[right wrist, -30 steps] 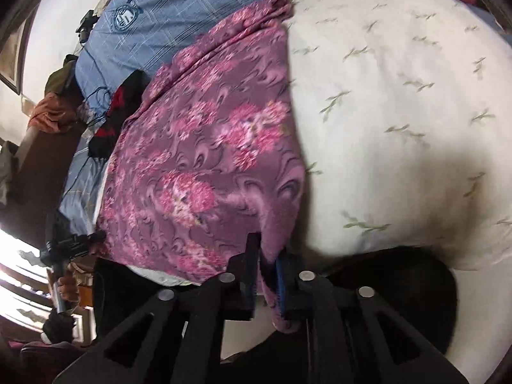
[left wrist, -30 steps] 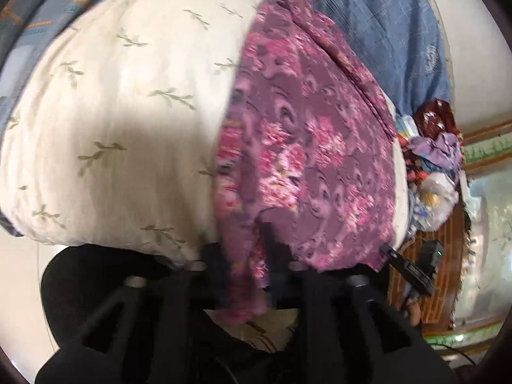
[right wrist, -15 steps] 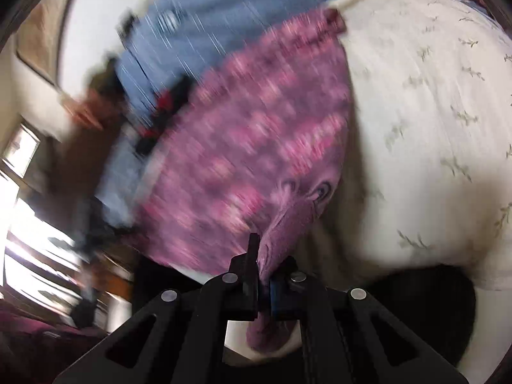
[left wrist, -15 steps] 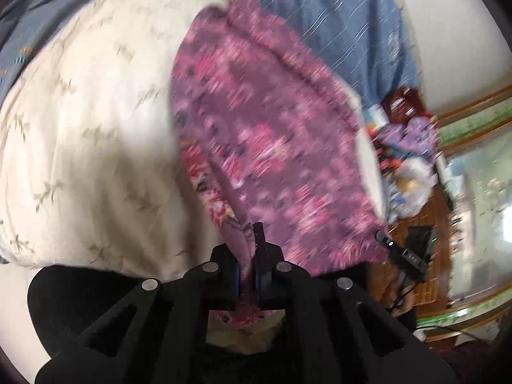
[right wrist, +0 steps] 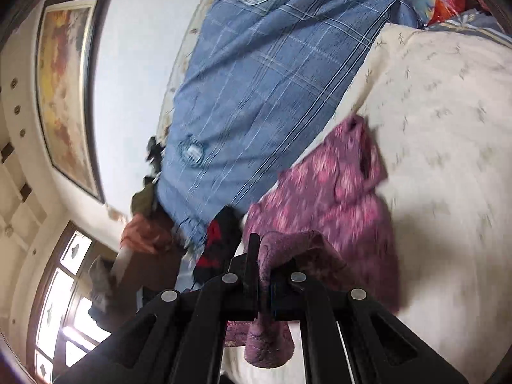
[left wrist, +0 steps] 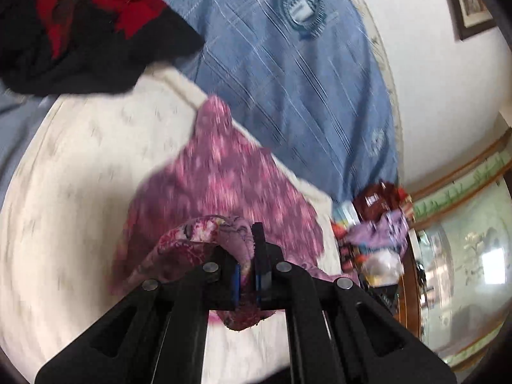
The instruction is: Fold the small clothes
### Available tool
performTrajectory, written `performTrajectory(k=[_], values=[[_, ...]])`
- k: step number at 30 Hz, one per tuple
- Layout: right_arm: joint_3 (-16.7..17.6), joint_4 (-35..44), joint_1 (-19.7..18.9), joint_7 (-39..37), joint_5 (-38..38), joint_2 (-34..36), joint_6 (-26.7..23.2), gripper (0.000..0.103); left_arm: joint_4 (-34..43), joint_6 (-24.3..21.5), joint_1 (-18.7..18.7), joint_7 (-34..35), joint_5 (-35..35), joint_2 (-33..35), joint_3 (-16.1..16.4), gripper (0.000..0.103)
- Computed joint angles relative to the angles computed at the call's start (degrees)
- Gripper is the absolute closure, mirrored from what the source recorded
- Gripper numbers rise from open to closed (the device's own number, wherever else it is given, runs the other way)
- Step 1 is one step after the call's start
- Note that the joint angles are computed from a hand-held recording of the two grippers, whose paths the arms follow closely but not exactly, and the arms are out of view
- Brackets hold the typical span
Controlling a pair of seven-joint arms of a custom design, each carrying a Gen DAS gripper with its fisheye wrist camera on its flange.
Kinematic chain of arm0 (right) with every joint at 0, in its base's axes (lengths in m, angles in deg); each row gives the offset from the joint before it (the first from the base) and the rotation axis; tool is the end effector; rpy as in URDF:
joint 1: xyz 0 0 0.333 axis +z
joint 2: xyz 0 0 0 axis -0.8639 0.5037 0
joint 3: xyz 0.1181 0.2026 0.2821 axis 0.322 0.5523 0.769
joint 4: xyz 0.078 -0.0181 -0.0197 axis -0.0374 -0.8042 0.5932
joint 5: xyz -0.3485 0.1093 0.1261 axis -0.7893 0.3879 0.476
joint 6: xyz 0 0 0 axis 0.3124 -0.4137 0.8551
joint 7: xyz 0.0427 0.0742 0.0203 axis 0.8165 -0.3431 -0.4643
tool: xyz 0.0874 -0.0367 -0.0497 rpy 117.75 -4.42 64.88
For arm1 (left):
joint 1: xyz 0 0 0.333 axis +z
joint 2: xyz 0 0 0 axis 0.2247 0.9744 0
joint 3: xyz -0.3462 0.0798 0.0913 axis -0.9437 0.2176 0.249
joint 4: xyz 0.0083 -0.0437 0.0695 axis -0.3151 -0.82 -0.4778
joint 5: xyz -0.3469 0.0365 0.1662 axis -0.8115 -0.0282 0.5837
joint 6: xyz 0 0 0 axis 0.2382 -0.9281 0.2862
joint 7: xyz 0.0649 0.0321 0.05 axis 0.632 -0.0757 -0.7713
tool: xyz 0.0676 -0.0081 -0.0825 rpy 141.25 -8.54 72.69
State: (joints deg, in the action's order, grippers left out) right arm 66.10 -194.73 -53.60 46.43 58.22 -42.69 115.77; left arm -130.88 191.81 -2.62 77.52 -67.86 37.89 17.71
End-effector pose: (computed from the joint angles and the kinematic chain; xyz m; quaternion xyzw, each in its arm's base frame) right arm 0.5364 0.0900 0.5170 -0.5656 0.5365 0.2282 0.5833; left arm 0.3122 -0.1628 0.5784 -0.8089 0.3432 -0.4772 0.0139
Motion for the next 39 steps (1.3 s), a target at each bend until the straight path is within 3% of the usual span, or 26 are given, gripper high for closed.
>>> performTrajectory(k=[5, 8, 10, 11, 13, 14, 15, 17, 20, 22, 23, 24, 26, 28, 30, 33, 35, 39], values=[[2.2, 8.3, 1.3, 2.9, 0.8, 7.8, 5.6, 0.099, 5.4, 1.8, -2.8, 6.9, -0.7, 10.6, 8.8, 0.099], [3.5, 12.8, 1.4, 5.2, 0.3, 12.2, 8.5, 0.099, 8.8, 0.2, -2.7, 10.5, -2.3, 15.4, 10.6, 0.099], [4.3, 15.7, 1.3, 7.9, -1.0, 15.1, 10.8, 0.099, 10.8, -0.5, -4.5, 13.7, -5.3, 18.7, 13.3, 0.099], [4.7, 16.8, 1.2, 9.6, -2.2, 16.3, 11.8, 0.097, 11.7, -1.4, -5.4, 14.6, -6.6, 20.2, 14.7, 0.099], [5.4, 18.3, 0.9, 14.1, -5.1, 18.1, 12.8, 0.092, 12.6, -1.4, -10.8, 20.8, -14.5, 22.2, 19.7, 0.099], [5.9, 18.3, -0.1, 14.7, -4.4, 18.5, 11.2, 0.089, 12.8, -1.3, -11.8, 22.6, -16.8, 22.5, 20.5, 0.099], [6.3, 18.1, -0.9, 14.9, -4.0, 18.6, 9.5, 0.076, 12.8, -0.9, -13.1, 25.0, -19.1, 22.7, 21.4, 0.099], [6.6, 17.0, -1.8, 13.8, -4.1, 17.7, 7.6, 0.054, 12.5, -0.2, -13.8, 28.0, -22.1, 22.6, 21.5, 0.099], [6.3, 15.5, -2.5, 12.0, -6.2, 16.1, 4.3, 0.05, 12.2, 0.1, -13.8, 31.4, -25.5, 22.1, 20.9, 0.099], [6.0, 15.7, -1.7, 10.3, -10.9, 15.2, 4.9, 0.056, 12.4, -0.5, -12.0, 32.1, -26.1, 21.9, 19.1, 0.099], [5.9, 16.4, -0.9, 9.7, -14.9, 14.8, 6.3, 0.084, 12.7, -0.4, -11.6, 32.8, -27.1, 21.9, 18.7, 0.099], [5.9, 17.3, -0.3, 9.3, -18.3, 14.8, 6.7, 0.097, 13.0, -0.5, -11.2, 33.4, -28.0, 21.8, 18.2, 0.099], [6.3, 18.4, -0.5, 7.6, -18.3, 14.8, 6.1, 0.097, 14.2, -0.5, -10.0, 34.7, -29.4, 22.0, 17.1, 0.099], [6.7, 20.2, -1.5, 6.7, -12.8, 15.6, 5.5, 0.097, 16.0, 0.0, -8.0, 35.4, -30.2, 22.9, 15.7, 0.099], [6.9, 22.2, -2.1, 6.8, -7.4, 17.1, 6.1, 0.097, 18.9, 0.3, -8.0, 38.0, -33.1, 25.0, 16.3, 0.099], [7.6, 28.2, -1.9, 12.5, -4.2, 22.3, 10.0, 0.097, 24.0, -1.5, -4.5, 37.7, -33.2, 30.0, 15.2, 0.099], [8.3, 32.5, -1.7, 18.1, -4.8, 26.5, 13.4, 0.096, 26.2, -3.5, -0.5, 32.6, -29.9, 32.7, 13.0, 0.099], [9.2, 36.0, -1.6, 28.6, -9.4, 30.8, 19.5, 0.085, 30.2, -11.1, 1.6, 41.3, -46.3, 36.1, 13.5, 0.093]])
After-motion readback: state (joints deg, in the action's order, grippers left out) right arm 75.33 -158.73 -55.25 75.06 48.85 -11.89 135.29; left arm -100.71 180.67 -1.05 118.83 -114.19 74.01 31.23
